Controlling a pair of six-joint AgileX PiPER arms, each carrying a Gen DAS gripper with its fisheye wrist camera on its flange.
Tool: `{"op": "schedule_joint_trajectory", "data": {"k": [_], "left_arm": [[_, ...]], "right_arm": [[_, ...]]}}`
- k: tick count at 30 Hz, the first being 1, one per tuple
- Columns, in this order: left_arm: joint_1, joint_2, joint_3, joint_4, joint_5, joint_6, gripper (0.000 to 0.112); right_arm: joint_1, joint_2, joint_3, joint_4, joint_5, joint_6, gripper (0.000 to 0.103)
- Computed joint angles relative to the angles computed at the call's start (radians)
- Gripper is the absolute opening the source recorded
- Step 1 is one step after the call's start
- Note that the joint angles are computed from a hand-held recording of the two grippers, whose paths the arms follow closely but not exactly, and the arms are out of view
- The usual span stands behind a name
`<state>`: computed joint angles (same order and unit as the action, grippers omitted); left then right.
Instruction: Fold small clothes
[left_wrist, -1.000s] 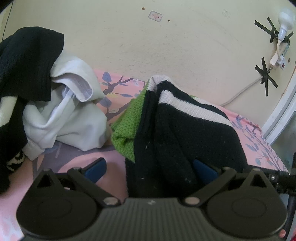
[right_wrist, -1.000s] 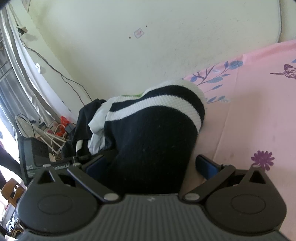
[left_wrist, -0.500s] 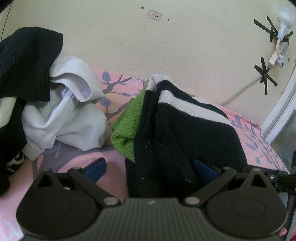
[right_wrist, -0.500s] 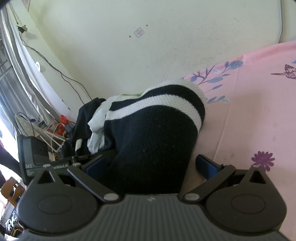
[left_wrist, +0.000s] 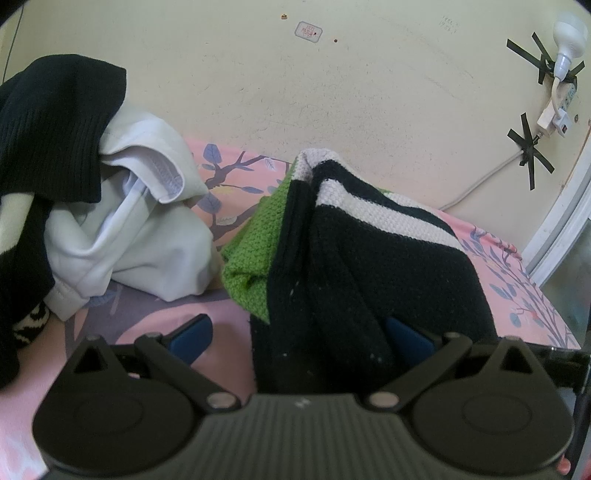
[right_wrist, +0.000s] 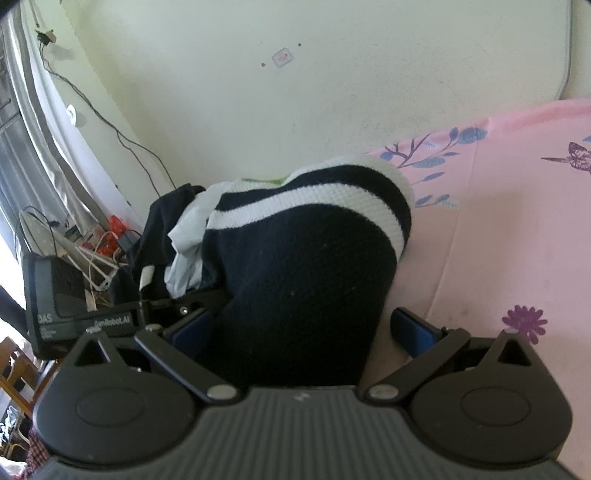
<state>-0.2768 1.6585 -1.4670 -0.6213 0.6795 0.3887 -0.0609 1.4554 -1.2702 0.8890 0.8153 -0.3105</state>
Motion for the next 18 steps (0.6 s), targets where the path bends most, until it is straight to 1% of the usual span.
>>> {"op": "schedule_joint_trajectory", "data": {"k": [3, 9, 18], "left_arm": [[0.001, 0.001, -0.002, 0.001, 0.002, 0.000, 0.103], [-0.002, 0.002, -0.005, 0.008, 0.003, -0.005, 0.103], [-0.003, 0.002, -0.007, 0.012, 0.005, -0.009, 0.103]], "right_arm": [[0.000, -0.002, 0.002, 0.002, -0.001, 0.000, 0.097], [-0.026, -0.003, 0.021, 0.063, 0.008, -0.034, 0.097], [-0.029, -0.004, 0.020, 0.065, 0.014, -0.034, 0.097]]}}
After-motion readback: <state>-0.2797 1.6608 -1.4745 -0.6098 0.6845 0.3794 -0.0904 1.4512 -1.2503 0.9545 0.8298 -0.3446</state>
